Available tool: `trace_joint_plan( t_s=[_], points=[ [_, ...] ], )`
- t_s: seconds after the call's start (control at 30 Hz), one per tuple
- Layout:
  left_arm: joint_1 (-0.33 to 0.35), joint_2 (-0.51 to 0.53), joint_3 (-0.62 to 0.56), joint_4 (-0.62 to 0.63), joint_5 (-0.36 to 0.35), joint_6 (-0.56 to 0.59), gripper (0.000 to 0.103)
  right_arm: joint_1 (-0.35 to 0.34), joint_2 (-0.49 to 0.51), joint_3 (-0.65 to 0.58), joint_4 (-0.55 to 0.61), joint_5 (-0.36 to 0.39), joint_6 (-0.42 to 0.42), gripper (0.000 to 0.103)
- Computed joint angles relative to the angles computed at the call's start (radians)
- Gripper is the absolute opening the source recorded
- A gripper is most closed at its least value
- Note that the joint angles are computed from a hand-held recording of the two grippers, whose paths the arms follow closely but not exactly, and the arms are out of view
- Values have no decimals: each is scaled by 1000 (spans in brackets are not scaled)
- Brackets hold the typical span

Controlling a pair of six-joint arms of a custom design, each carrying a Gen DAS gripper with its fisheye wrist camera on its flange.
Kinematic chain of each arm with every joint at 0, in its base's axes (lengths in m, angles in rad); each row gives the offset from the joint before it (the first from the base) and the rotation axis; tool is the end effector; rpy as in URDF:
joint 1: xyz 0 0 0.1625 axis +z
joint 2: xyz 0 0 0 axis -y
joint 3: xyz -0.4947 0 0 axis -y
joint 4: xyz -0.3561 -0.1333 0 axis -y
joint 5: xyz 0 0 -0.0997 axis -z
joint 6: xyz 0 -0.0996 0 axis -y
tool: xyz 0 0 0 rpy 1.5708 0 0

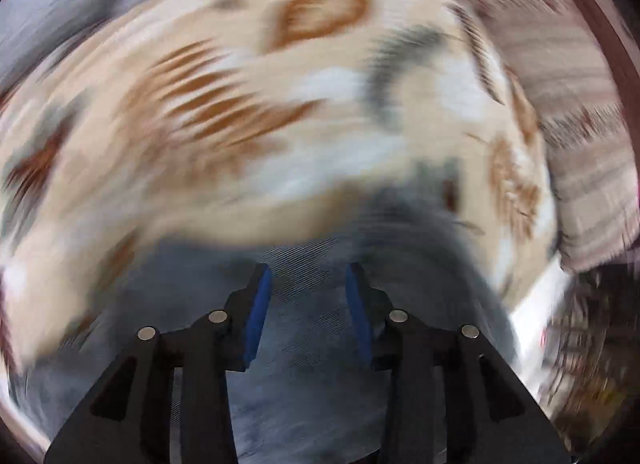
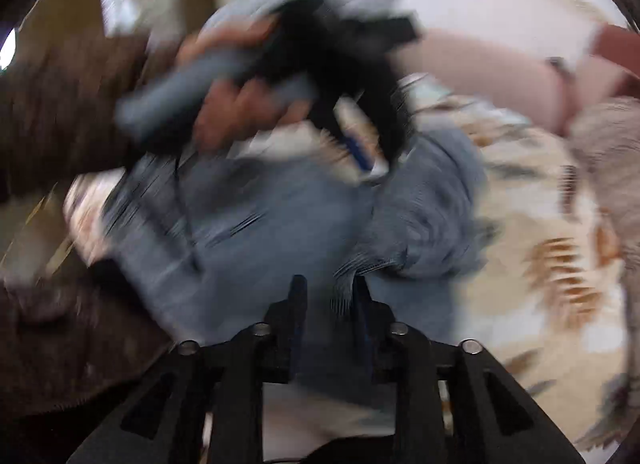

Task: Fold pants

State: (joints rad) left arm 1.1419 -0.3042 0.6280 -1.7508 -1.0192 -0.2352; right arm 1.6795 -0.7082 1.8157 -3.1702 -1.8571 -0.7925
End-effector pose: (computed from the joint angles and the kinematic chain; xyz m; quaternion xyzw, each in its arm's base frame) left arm -0.2040 -0.8921 0.0991 0.1123 0.9533 -0.0232 0.2793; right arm 0.1770 -0.6525 0.1286 0.3868 -0.8793 0.1807 0.2112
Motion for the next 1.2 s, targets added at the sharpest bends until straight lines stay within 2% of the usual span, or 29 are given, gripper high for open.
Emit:
trace_joint_plan(
  t_s=[0.07,0.13,0.2,0.27,0.3,0.33,0.37,0.43,0.47,0.57,0.67,0.73,0.77,0.8,0.83,0.9,0.93,0.97,1.0,1.03,1.07,1.1,1.13,1.2],
  points=[
    [21,-85,127,-73,-20,-66,36,-1,-22,12,98,50,41,36],
    [33,-150,229,-142,-49,-107,36,-10,-52,17,142,108,79,39],
    [43,-220,358,-258,-106,-118,41,-37,-96,24,167,202,150,53],
    [46,-266,452,-356,-179,-125,48,-77,-132,22,149,286,282,66],
    [50,-284,492,-406,-218,-121,50,-104,-145,12,138,321,382,68],
    [50,-291,518,-442,-243,-125,51,-121,-149,-4,145,337,444,68],
    [53,-306,567,-504,-296,-131,51,-138,-152,-25,151,338,518,68],
    [54,-322,624,-563,-361,-145,57,-146,-140,-74,186,331,563,68],
    [45,-319,641,-569,-360,-152,58,-143,-127,-96,190,320,574,68],
    [21,-294,654,-520,-268,-152,59,-157,-89,-189,238,279,626,68],
    [11,-265,658,-495,-236,-157,59,-174,-22,-305,304,252,681,68],
    [-9,-261,681,-522,-182,-139,54,-172,37,-402,367,196,669,68],
    [-23,-263,697,-531,-154,-124,47,-168,66,-455,427,164,658,60],
    [-31,-263,696,-505,-136,-128,31,-172,79,-480,475,173,634,14],
    [-37,-264,696,-467,-120,-142,22,-158,84,-489,481,159,590,10],
    [-37,-273,732,-457,-105,-163,22,-134,64,-437,373,181,447,10],
    [-38,-274,754,-483,-88,-159,21,-124,69,-433,342,143,394,10],
    [-40,-272,771,-520,-74,-138,21,-110,83,-450,352,64,371,11],
    [-42,-272,774,-526,-70,-134,21,-116,112,-491,404,-1,351,16],
    [-44,-275,776,-527,-71,-134,21,-128,124,-517,453,-25,372,21],
    [-45,-286,785,-533,-82,-132,21,-140,109,-508,473,-7,432,25],
    [-45,-297,800,-555,-95,-148,21,-152,79,-482,474,54,479,29],
    [-44,-311,816,-582,-117,-149,21,-172,49,-455,473,135,506,29],
    [-42,-326,833,-626,-142,-138,23,-193,-6,-396,482,213,521,34]
  ],
)
